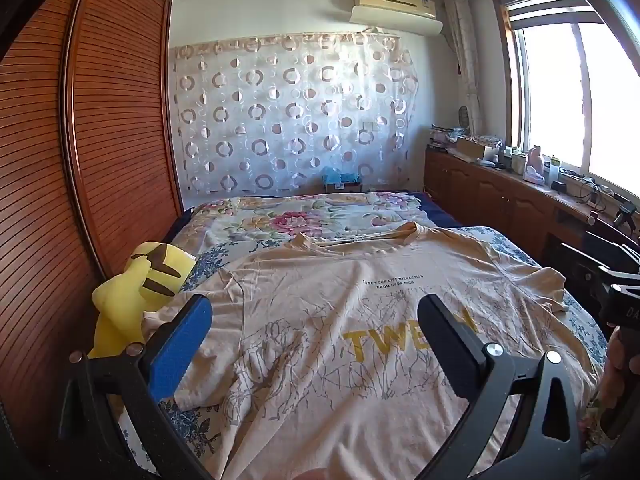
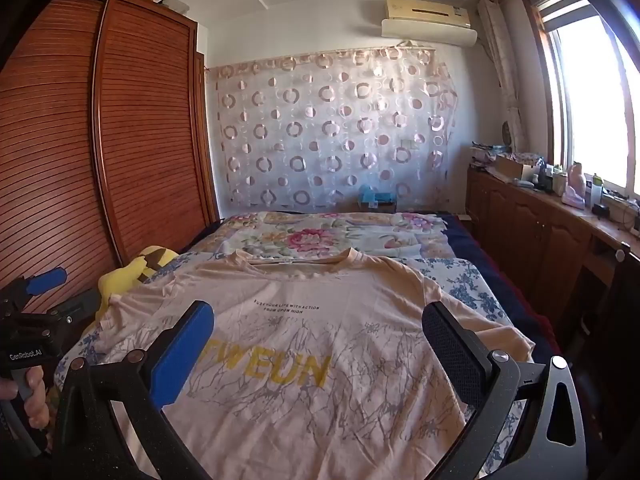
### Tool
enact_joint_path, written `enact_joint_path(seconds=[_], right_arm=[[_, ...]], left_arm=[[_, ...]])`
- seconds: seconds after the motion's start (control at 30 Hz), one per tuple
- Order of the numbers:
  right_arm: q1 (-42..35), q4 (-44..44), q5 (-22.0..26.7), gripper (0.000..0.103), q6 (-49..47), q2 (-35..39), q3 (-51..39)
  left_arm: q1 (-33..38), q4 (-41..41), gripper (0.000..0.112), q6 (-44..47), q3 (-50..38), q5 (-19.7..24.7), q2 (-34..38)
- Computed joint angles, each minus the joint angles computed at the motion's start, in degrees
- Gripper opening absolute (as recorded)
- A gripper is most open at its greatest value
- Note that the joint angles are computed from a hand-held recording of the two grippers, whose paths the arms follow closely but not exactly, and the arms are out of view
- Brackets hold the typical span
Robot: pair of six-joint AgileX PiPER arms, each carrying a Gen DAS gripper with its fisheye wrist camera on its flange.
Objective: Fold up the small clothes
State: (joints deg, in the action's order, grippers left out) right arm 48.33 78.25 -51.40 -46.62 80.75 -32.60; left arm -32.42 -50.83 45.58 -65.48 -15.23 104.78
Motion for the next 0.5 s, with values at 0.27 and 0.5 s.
enact_joint_path(seconds=[0.27, 0.5], right_arm=[[-0.1, -0.5, -0.1, 0.103, 0.6, 0.1, 0.2], [-0.3, -0.6, 0.0, 0.103, 0.8, 0.0, 0.5]], left_arm=[[0.0, -1.1, 0.103, 1.3, -0.1, 0.0, 0.0], [-0.1, -1.3, 0.103, 1.5, -0.1, -0.1, 0.0]])
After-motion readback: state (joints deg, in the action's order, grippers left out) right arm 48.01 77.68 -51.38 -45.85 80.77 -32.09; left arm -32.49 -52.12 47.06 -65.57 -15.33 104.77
